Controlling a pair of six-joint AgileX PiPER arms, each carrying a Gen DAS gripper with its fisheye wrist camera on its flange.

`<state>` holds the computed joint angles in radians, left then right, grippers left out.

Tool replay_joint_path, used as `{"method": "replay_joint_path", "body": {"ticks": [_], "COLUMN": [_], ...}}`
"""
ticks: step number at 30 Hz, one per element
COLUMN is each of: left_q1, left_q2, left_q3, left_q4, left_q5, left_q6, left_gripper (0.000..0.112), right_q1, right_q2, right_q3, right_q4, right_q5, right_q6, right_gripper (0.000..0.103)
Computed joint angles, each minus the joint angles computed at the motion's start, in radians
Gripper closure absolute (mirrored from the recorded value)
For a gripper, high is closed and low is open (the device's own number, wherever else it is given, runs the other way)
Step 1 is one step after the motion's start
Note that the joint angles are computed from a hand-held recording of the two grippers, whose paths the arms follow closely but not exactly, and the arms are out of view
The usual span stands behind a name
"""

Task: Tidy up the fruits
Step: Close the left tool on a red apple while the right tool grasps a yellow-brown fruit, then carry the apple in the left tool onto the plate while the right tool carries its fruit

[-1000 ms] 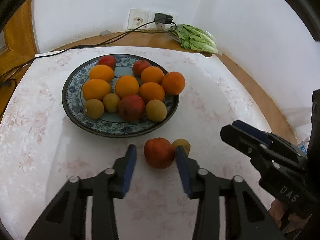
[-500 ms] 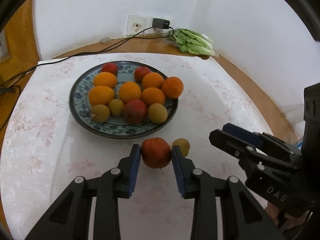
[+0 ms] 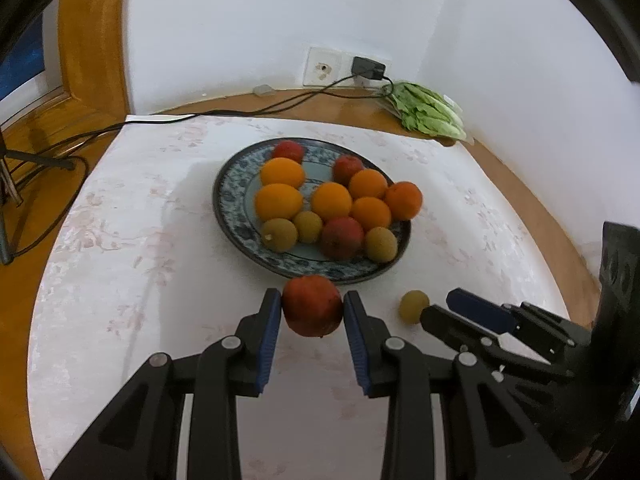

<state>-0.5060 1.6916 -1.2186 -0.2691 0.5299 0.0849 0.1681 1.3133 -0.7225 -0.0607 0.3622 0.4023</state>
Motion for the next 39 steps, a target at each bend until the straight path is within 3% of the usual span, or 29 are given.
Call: {"method": "replay_joint_path", "body": {"ticks": [10,13,26,39], "left_q1": [0.024,0.025,0.014,-0.002], "left_q2": [-0.003,0.006,0.076,0.148], "left_q3": [0.005,-0.004,-0.094,-0.149], "left_q4": [-0.011,-0.01,0.016,0.008], "left_q5": [-0.009,-0.009,0.011,-0.009], "left_q6": [0.009,0.006,-0.014,-0.016], "left_gripper": [0.079,0.079,0.079,0.079], "right_q1": [0.045,0.048,0.032,-0.012], "right_q2": [0.074,0.083,0.07,0.159], "right_q3": [-0.024,-0.026,-0.115,-0.166], "right_q4": [-0.083,-0.108,-0.164,-0.146], "right_q5": [0.003,0.004,0.076,0.02], "right_q6": [0.08,0.106,0.114,0.082], "right_gripper": [0.068,0.079,0.078,0.079]}}
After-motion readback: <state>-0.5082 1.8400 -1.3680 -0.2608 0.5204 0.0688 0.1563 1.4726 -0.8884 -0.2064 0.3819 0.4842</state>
